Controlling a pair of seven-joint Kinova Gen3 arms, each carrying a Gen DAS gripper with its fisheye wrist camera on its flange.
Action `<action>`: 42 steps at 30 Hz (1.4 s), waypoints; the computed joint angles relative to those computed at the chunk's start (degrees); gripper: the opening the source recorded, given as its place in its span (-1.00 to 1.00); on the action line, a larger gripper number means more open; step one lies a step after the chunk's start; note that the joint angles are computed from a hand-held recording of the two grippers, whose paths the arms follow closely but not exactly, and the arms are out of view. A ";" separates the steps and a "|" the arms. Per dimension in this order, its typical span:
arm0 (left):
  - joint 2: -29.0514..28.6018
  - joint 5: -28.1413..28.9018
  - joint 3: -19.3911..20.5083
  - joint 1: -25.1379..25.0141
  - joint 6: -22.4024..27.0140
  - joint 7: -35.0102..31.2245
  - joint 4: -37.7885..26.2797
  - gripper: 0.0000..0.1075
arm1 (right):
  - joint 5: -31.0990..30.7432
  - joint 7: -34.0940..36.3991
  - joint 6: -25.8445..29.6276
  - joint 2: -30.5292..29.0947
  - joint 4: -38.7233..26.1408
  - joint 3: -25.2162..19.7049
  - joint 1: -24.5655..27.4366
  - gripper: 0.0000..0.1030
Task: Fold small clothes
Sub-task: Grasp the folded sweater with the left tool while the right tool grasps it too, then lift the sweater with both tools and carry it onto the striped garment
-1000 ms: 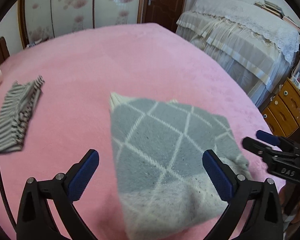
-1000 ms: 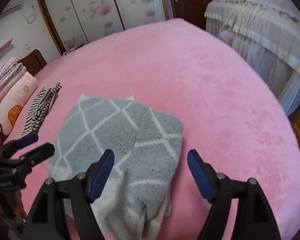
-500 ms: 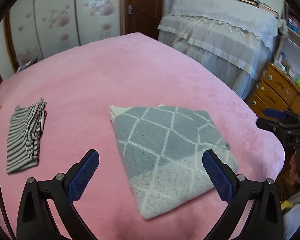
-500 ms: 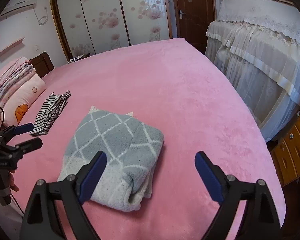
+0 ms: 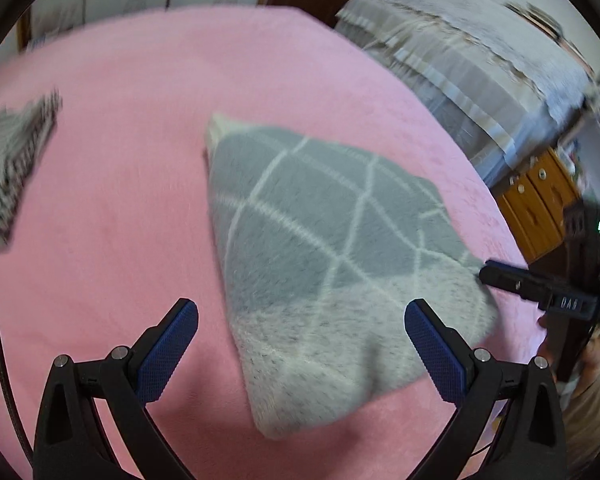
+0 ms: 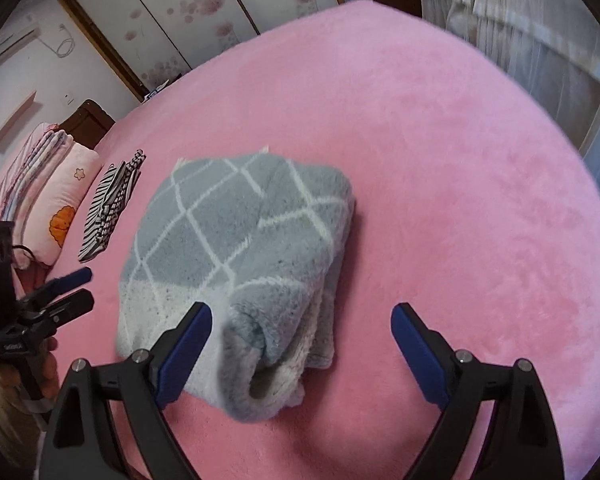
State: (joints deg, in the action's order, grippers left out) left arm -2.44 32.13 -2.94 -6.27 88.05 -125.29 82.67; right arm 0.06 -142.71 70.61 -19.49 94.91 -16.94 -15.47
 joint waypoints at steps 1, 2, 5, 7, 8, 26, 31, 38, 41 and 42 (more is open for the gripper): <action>0.92 0.29 -0.12 -0.13 -0.02 0.57 0.33 0.90 | -1.59 0.92 -1.69 -0.37 1.49 1.24 -0.19 0.78; 1.68 0.58 -0.17 -0.37 -0.45 1.06 0.95 0.90 | -3.92 2.18 -4.02 -0.89 3.47 3.54 -1.02 0.78; 3.38 1.11 0.08 -1.06 -1.59 1.33 2.75 0.90 | -10.29 6.32 -10.40 -2.41 8.94 8.54 -1.77 0.78; 4.44 1.46 0.43 -1.44 -1.93 0.85 3.77 0.90 | -13.91 9.37 -13.69 -2.72 11.73 11.11 -2.11 0.78; 4.96 1.76 0.60 -1.65 -2.09 0.48 4.24 0.90 | -15.21 10.61 -14.57 -2.60 12.49 11.82 -2.08 0.78; 15.38 11.03 5.19 -3.93 -2.53 -3.98 5.43 0.91 | -41.65 48.21 -20.95 7.38 17.75 24.17 -3.74 0.95; 15.94 12.40 5.48 -4.75 -2.46 -4.21 5.78 0.87 | -47.16 56.57 -20.88 9.67 17.28 22.28 -0.18 0.86; 11.67 10.64 5.38 -3.28 -5.66 -3.80 6.41 0.31 | -40.63 48.71 -21.24 8.35 13.84 17.84 2.11 0.08; 9.49 8.10 5.14 -1.59 -6.54 -1.44 5.17 0.17 | -33.64 42.11 -18.27 8.58 9.39 10.07 7.35 0.00; 8.86 7.56 5.05 -1.12 -6.87 -0.52 4.89 0.16 | -31.65 40.01 -17.59 8.80 8.08 8.67 7.80 -0.01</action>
State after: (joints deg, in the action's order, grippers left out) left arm 6.41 39.69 2.11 -7.39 81.17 -125.81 87.55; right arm -31.59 -102.71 53.02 -10.70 102.99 -8.27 -7.68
